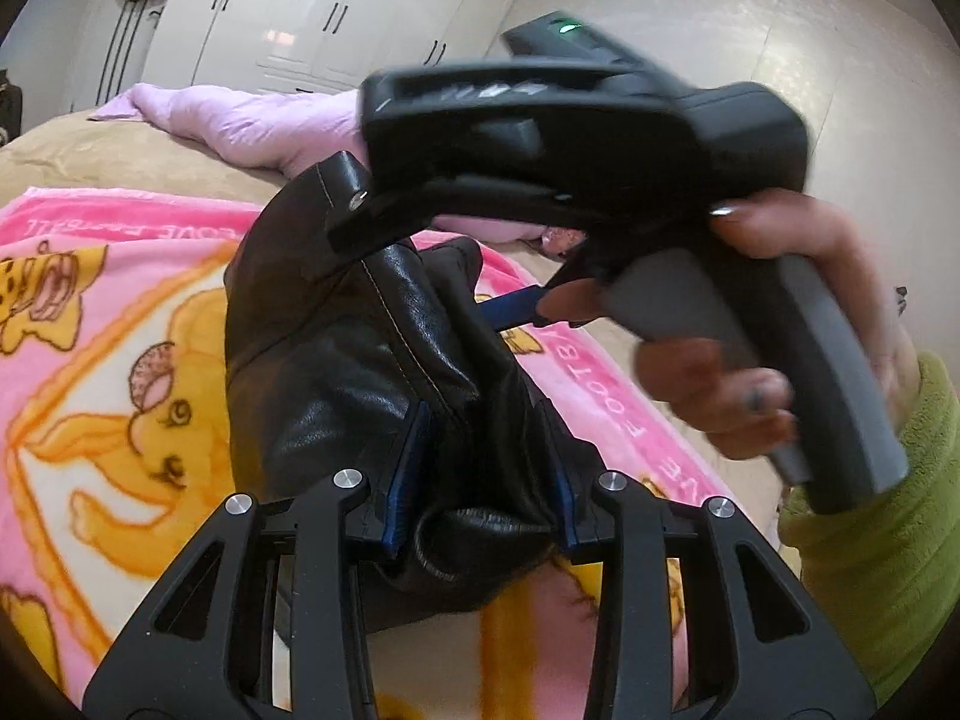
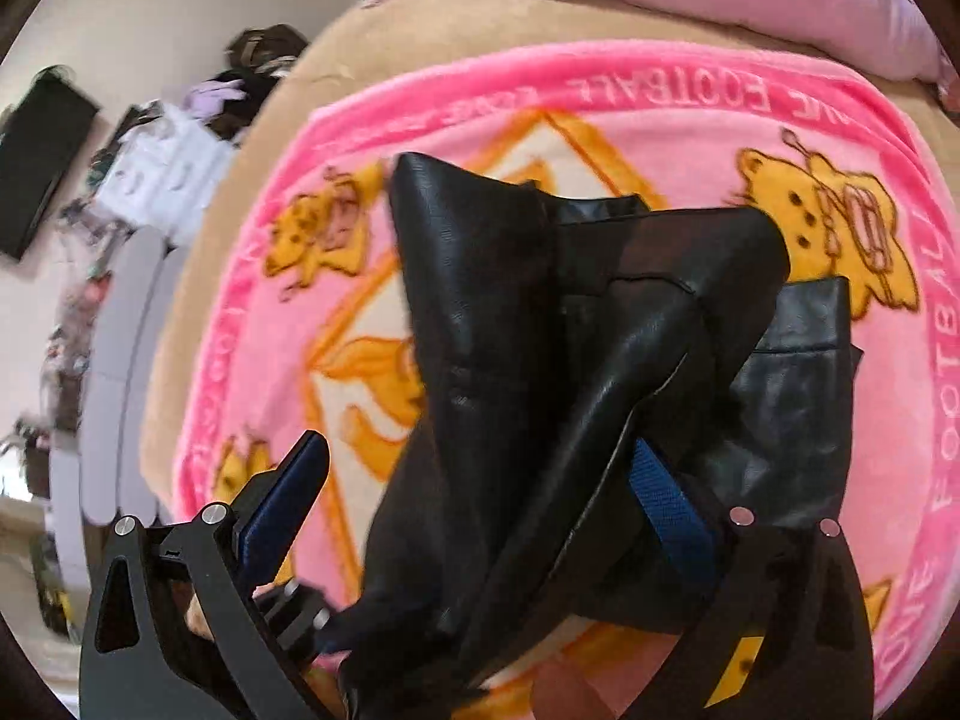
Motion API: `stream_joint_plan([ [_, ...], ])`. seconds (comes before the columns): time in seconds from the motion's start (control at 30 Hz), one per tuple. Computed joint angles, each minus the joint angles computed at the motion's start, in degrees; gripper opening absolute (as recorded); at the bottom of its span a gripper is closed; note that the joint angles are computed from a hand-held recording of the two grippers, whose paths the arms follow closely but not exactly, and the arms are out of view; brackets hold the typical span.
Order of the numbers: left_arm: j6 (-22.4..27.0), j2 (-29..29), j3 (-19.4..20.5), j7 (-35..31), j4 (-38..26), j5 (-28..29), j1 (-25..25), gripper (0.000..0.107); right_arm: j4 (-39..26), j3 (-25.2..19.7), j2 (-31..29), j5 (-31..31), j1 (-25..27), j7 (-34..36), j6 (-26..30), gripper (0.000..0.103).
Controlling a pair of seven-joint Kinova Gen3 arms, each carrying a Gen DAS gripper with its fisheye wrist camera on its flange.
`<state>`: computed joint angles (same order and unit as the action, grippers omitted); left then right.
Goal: Fold large clothes
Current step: 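Lay the folded half onto the jacket and press it with both tools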
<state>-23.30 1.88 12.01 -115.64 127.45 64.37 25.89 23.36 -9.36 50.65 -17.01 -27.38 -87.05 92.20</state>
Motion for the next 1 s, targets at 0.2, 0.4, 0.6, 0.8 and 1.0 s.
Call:
stream_joint_plan([
  [0.2,0.8,0.4,-0.3,7.0,1.0,-7.8,-0.7,0.028,4.3,0.0,-1.5,-0.8,2.6,-1.6,-4.0,0.097],
  [0.4,1.0,0.5,-1.1,14.3,2.2,-14.7,-1.0,0.030,11.2,1.1,-4.2,4.0,-0.7,1.7,-10.8,0.035],
  [0.6,-4.4,-8.9,5.9,6.6,7.5,-2.9,-1.9,0.049,25.3,-1.3,-12.0,1.7,2.0,11.8,-24.8,0.014],
  [0.8,-4.6,-9.4,5.9,-0.3,8.6,8.3,-6.9,0.051,28.8,-3.6,-14.5,-2.8,8.8,18.2,-28.1,0.012],
  [1.0,1.8,0.5,0.5,-0.8,0.3,1.5,-6.2,0.050,30.5,-3.4,-14.6,-6.5,15.0,22.5,-28.8,0.012],
])
